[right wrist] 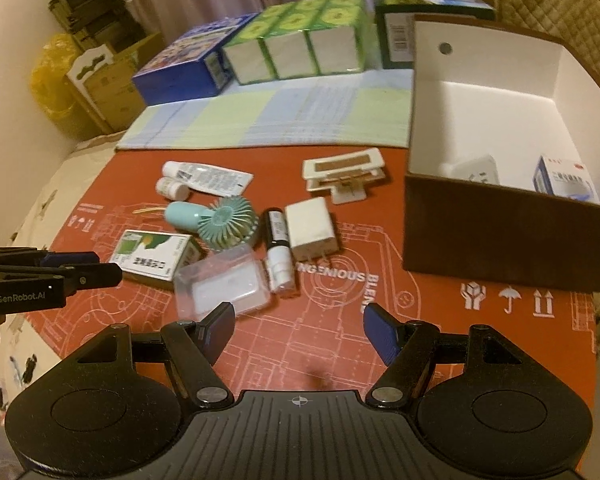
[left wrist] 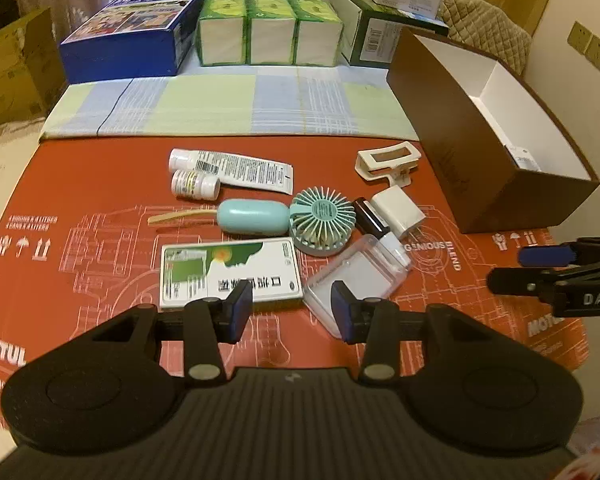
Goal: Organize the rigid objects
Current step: 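Lower the left gripper onto the green-and-white box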
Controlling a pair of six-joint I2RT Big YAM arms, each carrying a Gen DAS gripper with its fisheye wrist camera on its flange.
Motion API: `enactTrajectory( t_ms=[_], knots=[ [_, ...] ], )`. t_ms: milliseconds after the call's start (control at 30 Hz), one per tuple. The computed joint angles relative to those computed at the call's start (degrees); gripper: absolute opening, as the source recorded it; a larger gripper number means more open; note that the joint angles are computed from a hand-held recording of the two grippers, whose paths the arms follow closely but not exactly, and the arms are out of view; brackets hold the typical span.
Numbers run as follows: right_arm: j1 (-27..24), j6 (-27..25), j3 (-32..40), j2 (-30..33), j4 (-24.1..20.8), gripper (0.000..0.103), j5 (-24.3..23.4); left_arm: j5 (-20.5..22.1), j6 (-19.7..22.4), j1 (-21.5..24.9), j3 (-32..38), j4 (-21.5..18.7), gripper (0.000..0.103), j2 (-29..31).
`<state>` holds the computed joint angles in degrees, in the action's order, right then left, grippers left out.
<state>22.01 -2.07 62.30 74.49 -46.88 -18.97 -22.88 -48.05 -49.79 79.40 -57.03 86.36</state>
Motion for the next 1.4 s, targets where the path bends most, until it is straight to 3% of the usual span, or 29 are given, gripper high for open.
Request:
enactTrajectory(
  t_ms=[600,967,1100,1400],
  knots=[
    [-2.7,4.2,0.1,1.3,0.8,0.068,3.6,1.8,10.0,3.5,2.5,2.3,0.039,6.2],
    [-2.6,4.5,1.2,3.0,-0.1,0.068,4.3,-0.2,14.4,4.3,4.7,2.1,0.04,10.3],
    [-2.0,3.9,1.6,3.6,-0.5,0.068,4.1,-1.3,14.6,4.7,3.7,2.2,0.044,9.8],
    [0.3,2.4,3.0,5.6,-0.7,0.068,3.0,-4.0,9.0,6.6,-1.3,-0.4,0.046,5.5]
  ],
)
